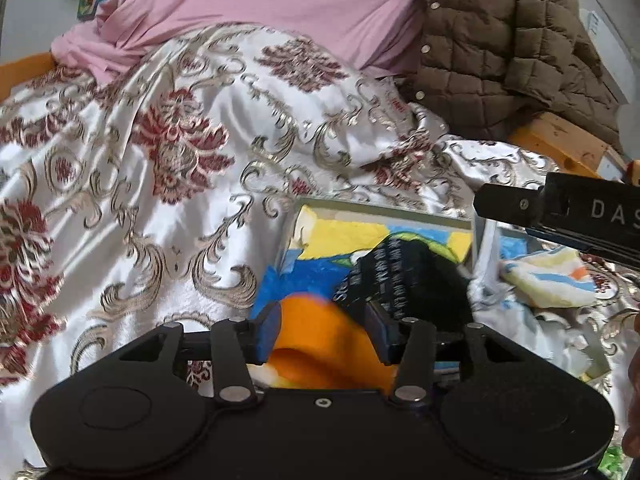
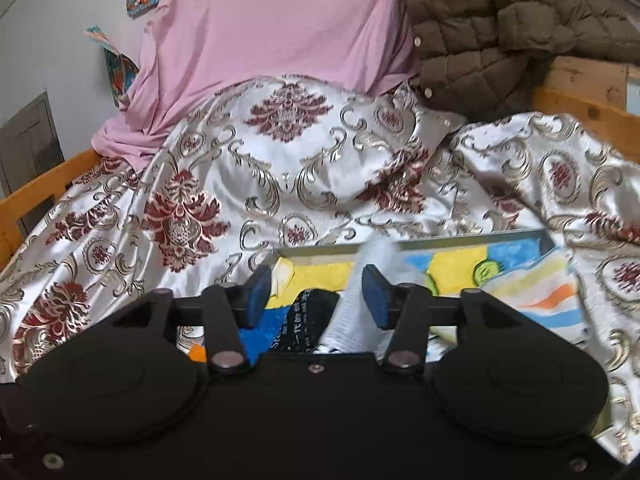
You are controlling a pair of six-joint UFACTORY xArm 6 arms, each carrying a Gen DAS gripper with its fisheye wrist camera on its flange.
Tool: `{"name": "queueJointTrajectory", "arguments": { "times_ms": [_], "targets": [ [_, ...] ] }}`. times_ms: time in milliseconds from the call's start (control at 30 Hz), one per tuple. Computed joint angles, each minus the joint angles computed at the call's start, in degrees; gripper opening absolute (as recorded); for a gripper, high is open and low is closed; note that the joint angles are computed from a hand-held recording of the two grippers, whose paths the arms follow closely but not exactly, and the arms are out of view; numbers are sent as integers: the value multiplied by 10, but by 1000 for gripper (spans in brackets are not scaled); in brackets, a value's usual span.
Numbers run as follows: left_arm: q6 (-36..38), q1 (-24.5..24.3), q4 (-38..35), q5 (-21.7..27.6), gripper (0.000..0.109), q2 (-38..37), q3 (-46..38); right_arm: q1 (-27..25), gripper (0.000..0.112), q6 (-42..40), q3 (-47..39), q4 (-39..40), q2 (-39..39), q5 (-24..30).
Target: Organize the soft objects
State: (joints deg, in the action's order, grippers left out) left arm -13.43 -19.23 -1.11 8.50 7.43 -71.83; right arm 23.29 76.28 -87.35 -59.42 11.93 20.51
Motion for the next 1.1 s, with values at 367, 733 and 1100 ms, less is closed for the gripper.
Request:
{"name": "queueJointTrajectory", "arguments": {
  "times_ms": [367,733,1100],
  "targets": [
    [-37,-7,60,3,65,-74,24,7,66,15,47,-40,-101,19],
    [-101,-3,143,-10,81,-187,73,30,90,43,109,-101,-231,43],
    [-206,-5,268,-23,93,-349,157,110,102,41,176,-149,-369,119]
  ]
}}
